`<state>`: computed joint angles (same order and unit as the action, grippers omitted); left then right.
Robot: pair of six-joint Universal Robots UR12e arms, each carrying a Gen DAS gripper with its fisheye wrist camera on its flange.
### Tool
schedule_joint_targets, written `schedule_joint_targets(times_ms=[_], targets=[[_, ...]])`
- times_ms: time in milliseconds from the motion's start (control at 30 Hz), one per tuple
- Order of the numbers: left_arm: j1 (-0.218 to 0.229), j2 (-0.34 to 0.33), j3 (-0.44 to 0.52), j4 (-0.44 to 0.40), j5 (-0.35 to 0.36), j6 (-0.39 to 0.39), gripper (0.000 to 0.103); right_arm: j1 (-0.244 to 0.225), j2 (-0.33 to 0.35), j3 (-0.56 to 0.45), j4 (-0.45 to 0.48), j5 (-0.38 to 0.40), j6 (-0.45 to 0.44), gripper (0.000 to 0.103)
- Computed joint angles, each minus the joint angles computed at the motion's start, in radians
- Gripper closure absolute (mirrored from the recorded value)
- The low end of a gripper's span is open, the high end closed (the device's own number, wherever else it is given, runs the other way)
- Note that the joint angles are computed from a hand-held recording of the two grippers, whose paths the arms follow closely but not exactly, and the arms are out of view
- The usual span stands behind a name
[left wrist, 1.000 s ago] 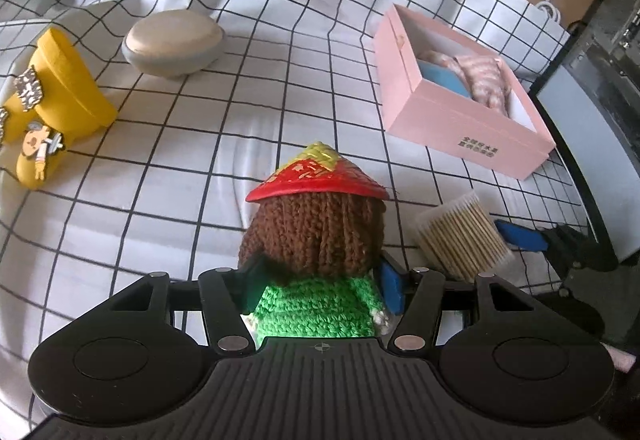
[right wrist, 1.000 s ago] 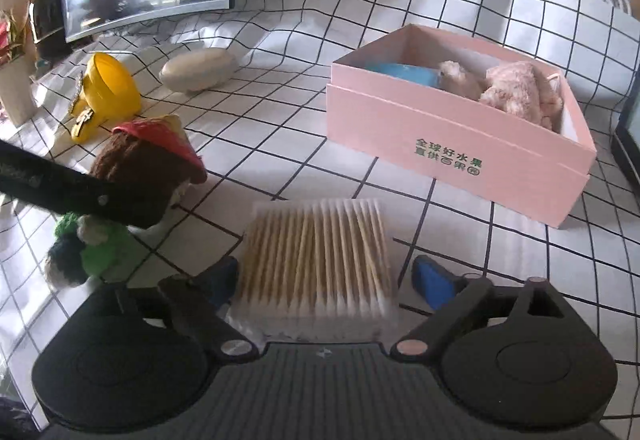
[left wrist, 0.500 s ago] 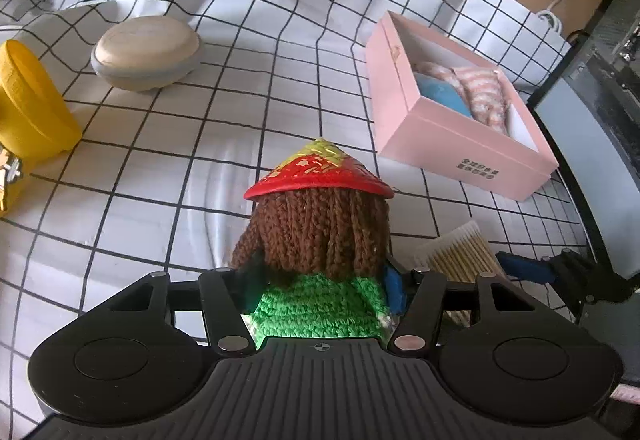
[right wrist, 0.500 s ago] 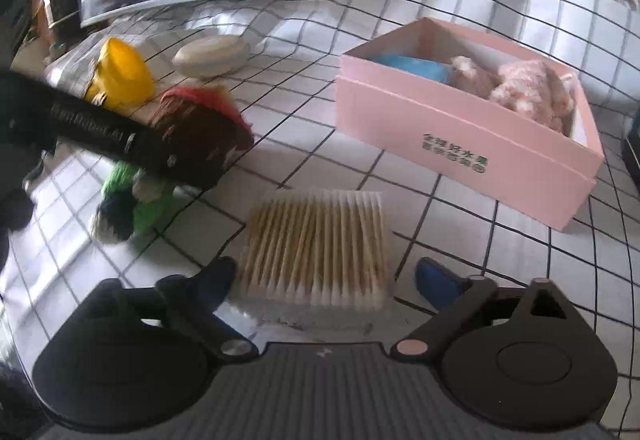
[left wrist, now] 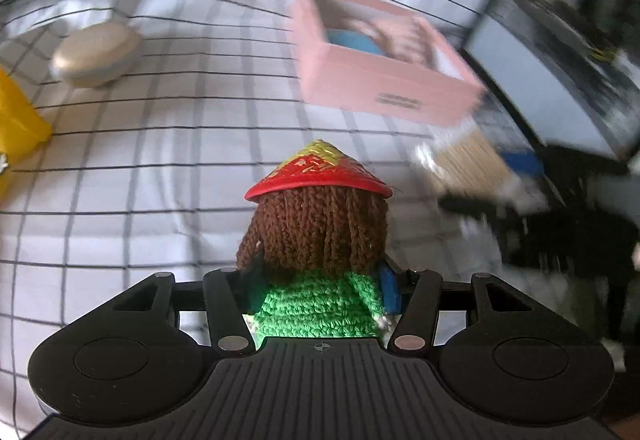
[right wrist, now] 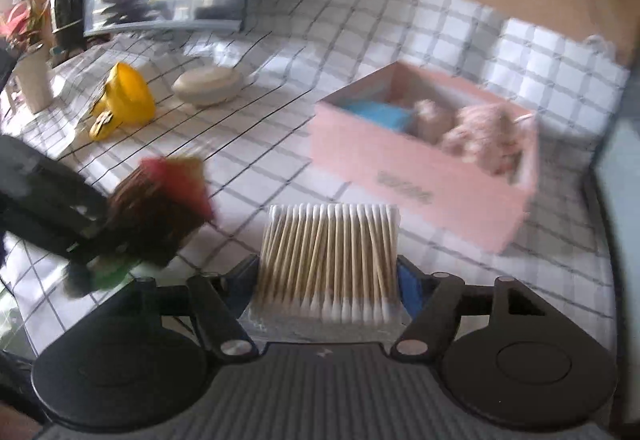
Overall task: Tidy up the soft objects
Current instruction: 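Lift the swab pack with right while left carries the doll toward the box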
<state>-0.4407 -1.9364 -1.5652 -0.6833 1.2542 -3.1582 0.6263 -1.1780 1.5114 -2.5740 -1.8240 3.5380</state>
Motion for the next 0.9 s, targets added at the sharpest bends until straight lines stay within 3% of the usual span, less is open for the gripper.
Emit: schedule_joint_targets(times_ms=[133,267,333,433,567,667,767,833,900], targets=[[0.005,0.018,0.020,-0.009,-0.117,0.025,0.045,-0.003,-0.044,0.036,0.012,-0.102,0.051,0.032],[-0.001,0.006,0.080,0.078,-0.176,0.039,0.045,-0.011,-0.076,0.060,0.022,-0.182,0.121,0.032],[-0.006,-0.027,0.137,0.131,-0.192,0.031,0.045,-0.011,-0.087,0.074,0.003,-0.204,0.134,0.032],[-0.025,-0.105,0.244,0.217,-0.159,-0.015,0.045,-0.004,-0.098,0.088,-0.041,-0.223,0.136,0.032],[-0.043,-0.247,0.424,0.260,-0.169,-0.152,0.043,0.016,-0.100,0.091,-0.040,-0.263,0.144,0.032],[-0.065,-0.355,0.551,0.222,-0.149,-0.180,0.043,0.032,-0.103,0.092,-0.007,-0.275,0.185,0.032],[-0.096,-0.445,0.665,0.039,-0.059,-0.114,0.043,0.051,-0.110,0.093,0.044,-0.288,0.237,0.032],[-0.108,-0.485,0.713,-0.085,-0.019,-0.108,0.042,0.064,-0.115,0.093,0.080,-0.308,0.260,0.032],[-0.107,-0.490,0.699,-0.061,-0.045,-0.136,0.037,0.076,-0.122,0.097,0.114,-0.339,0.279,0.032]])
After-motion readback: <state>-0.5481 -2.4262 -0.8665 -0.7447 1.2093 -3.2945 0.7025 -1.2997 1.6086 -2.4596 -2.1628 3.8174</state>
